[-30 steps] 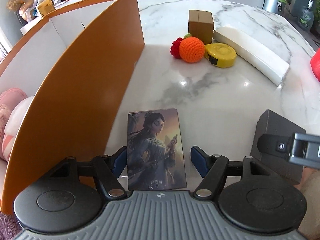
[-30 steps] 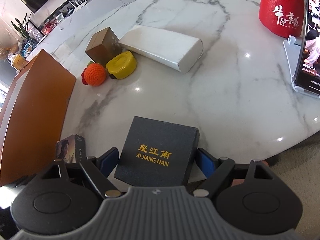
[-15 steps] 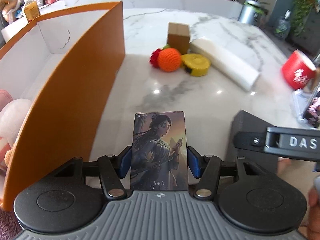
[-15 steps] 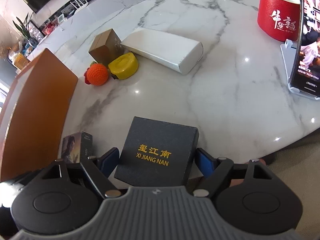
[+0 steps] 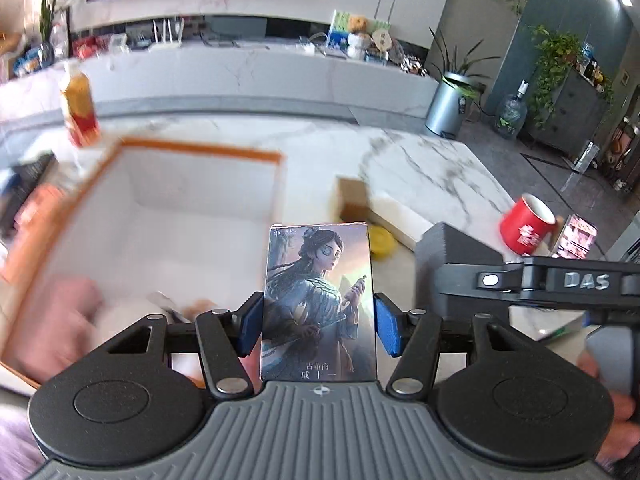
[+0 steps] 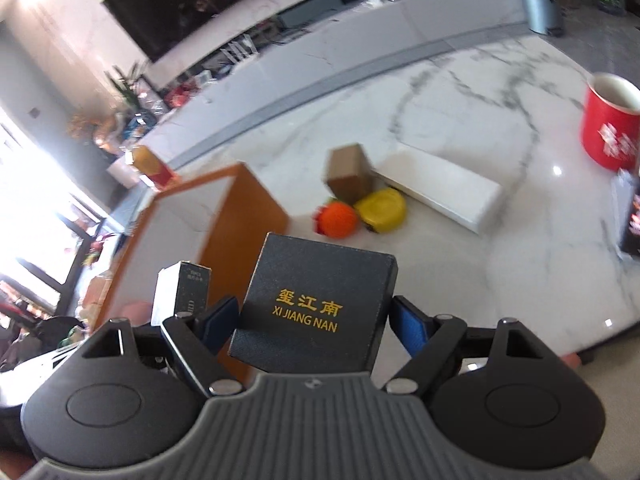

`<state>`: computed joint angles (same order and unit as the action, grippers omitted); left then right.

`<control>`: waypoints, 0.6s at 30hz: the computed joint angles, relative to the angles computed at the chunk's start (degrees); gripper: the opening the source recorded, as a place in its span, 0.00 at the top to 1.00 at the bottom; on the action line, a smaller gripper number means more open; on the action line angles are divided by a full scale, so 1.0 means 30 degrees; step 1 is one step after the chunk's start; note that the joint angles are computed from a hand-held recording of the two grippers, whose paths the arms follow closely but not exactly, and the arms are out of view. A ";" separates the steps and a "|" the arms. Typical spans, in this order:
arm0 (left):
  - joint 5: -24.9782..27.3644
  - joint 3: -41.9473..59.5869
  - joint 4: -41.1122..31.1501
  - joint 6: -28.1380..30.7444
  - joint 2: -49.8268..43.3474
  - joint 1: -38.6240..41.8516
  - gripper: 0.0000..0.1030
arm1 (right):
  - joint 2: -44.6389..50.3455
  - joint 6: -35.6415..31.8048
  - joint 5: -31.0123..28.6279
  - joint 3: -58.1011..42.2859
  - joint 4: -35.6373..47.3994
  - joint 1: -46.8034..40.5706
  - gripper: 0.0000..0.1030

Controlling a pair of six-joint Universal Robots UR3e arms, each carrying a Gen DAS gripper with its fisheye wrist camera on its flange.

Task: Organize objects
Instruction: 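Carry the book in the left tool and black box in the right tool over the orange box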

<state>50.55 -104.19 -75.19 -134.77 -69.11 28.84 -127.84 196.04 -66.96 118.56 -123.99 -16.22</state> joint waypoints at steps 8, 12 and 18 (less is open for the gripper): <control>0.3038 0.5488 0.2238 0.1437 -0.6360 -0.0673 0.36 | 0.9941 0.2121 -0.3517 -0.8931 -0.2438 0.7023 0.20; 0.4465 0.7310 0.3636 0.1476 -0.9373 -0.1387 0.36 | 1.5185 0.2177 -0.4680 -1.4847 -0.1194 0.8995 0.20; 0.5934 0.7806 0.5925 0.2683 -1.1927 -0.1961 0.36 | 2.2928 0.1234 -0.6477 -2.4432 0.2776 1.0392 0.20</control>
<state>68.35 -80.77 -57.41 -126.72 -104.89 22.96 -59.06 199.74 -86.39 45.26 -115.66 14.95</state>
